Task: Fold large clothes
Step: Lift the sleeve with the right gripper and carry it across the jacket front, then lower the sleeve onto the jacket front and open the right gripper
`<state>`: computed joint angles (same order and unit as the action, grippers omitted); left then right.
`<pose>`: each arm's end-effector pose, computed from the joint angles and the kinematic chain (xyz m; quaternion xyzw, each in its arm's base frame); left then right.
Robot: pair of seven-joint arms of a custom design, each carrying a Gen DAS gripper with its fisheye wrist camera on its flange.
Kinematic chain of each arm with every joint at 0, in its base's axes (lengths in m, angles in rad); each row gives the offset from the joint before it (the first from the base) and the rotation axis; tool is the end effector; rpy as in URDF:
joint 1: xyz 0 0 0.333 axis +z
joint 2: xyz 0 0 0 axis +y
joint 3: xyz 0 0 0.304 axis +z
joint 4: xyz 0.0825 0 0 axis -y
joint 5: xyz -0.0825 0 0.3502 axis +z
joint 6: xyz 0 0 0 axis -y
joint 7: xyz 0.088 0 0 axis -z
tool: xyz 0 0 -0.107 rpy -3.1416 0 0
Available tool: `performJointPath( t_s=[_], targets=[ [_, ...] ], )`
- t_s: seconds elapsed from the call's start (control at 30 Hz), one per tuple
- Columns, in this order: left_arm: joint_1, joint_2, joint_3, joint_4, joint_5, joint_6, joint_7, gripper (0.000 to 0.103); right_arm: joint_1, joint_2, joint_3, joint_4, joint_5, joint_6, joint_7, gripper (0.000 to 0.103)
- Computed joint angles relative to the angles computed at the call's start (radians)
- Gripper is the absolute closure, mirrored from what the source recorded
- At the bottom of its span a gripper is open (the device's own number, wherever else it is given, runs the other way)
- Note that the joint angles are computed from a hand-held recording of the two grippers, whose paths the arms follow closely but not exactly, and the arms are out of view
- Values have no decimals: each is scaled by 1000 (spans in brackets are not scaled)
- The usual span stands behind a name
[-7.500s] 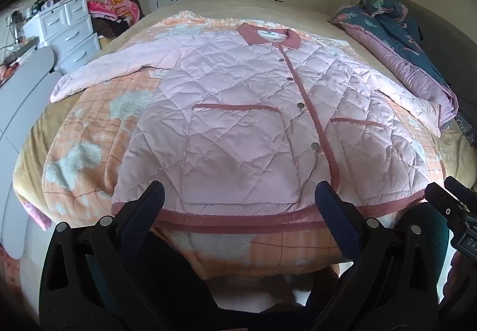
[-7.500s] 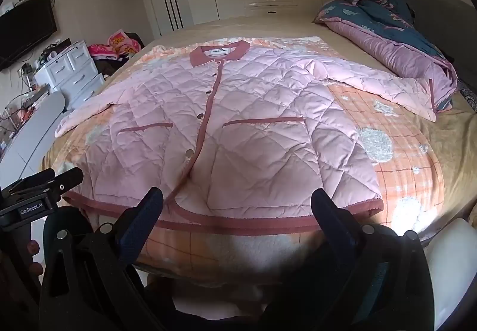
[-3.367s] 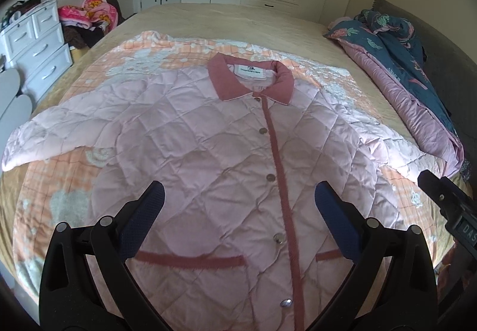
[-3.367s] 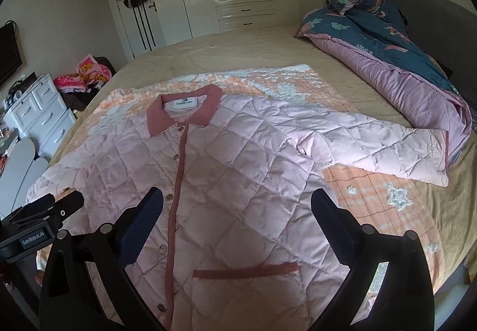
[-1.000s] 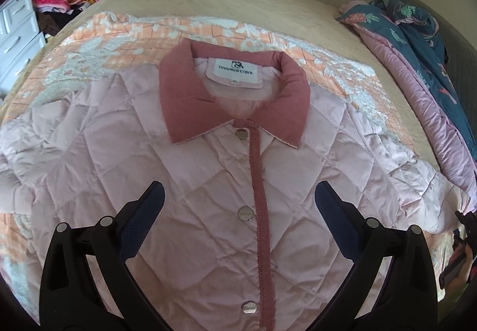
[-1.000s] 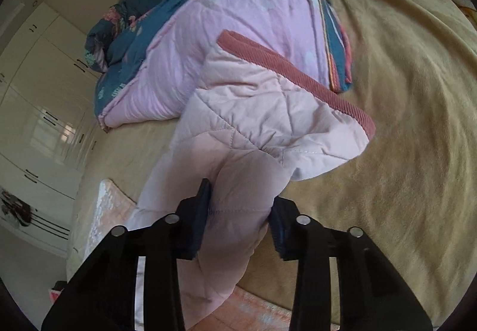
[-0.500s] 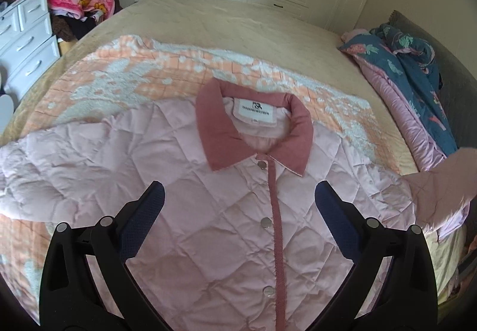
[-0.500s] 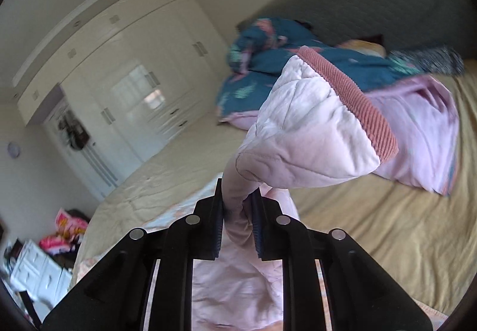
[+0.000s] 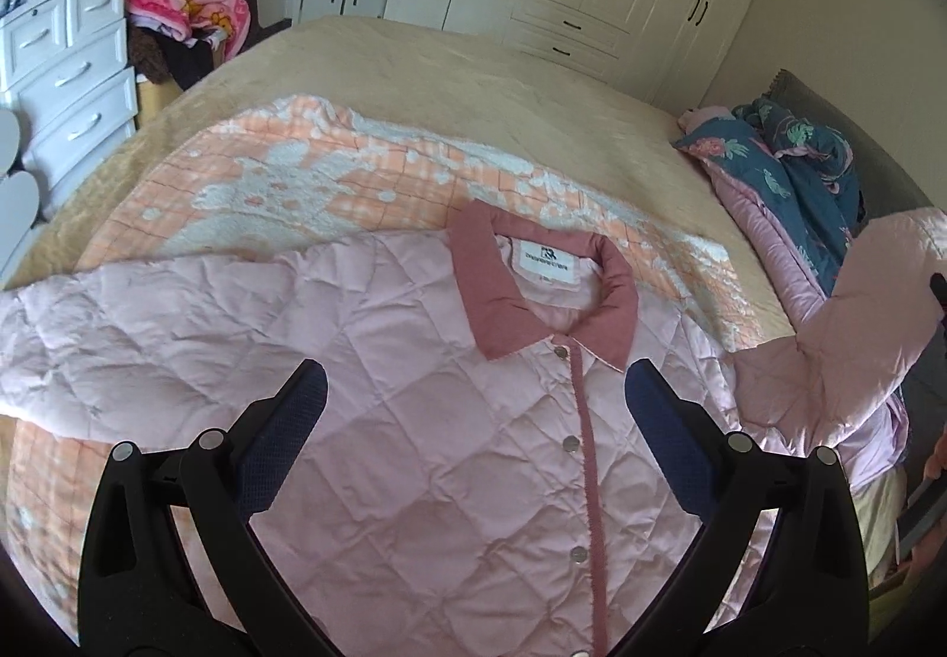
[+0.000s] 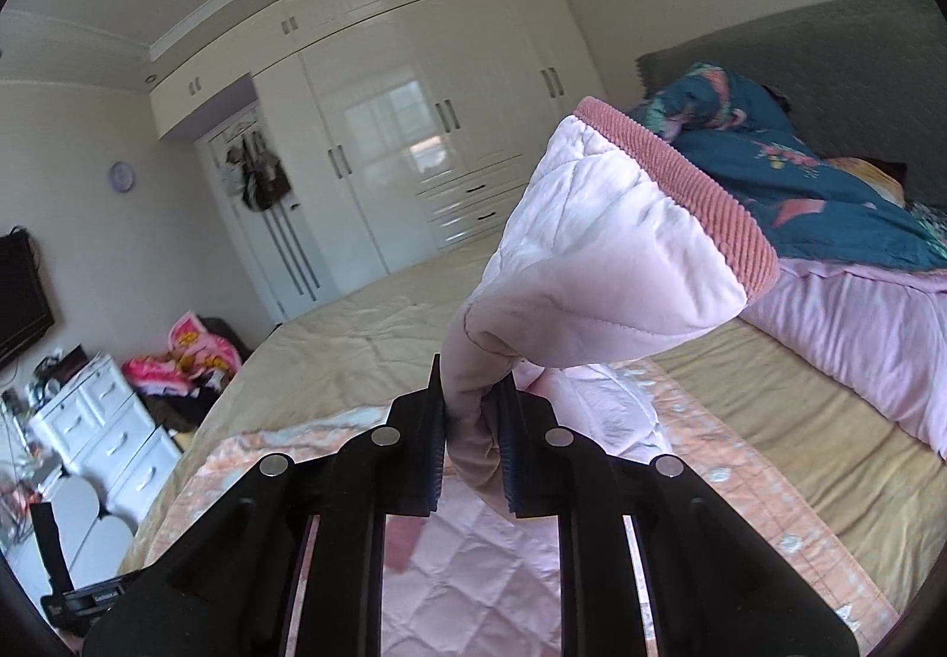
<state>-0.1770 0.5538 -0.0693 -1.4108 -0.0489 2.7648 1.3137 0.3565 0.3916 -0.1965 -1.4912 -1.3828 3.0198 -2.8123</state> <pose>0.7047 -0.1618 0.4791 -0.6746 0.6262 -0.3517 0.1708 0.6397 0.2021 0.5294 -0.4551 0.6693 -0.3186 0.4934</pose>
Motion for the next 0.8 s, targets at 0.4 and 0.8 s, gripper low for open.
performJointPath(
  t_s=[0.4, 0.8],
  targets=[
    [82, -65, -48, -149, -103, 106, 115, 8, 25, 208, 120, 254, 387, -37, -490, 89],
    [251, -52, -229, -244, -445, 167, 325, 8, 39, 494, 307, 543, 725, -132, -1024, 89]
  ],
)
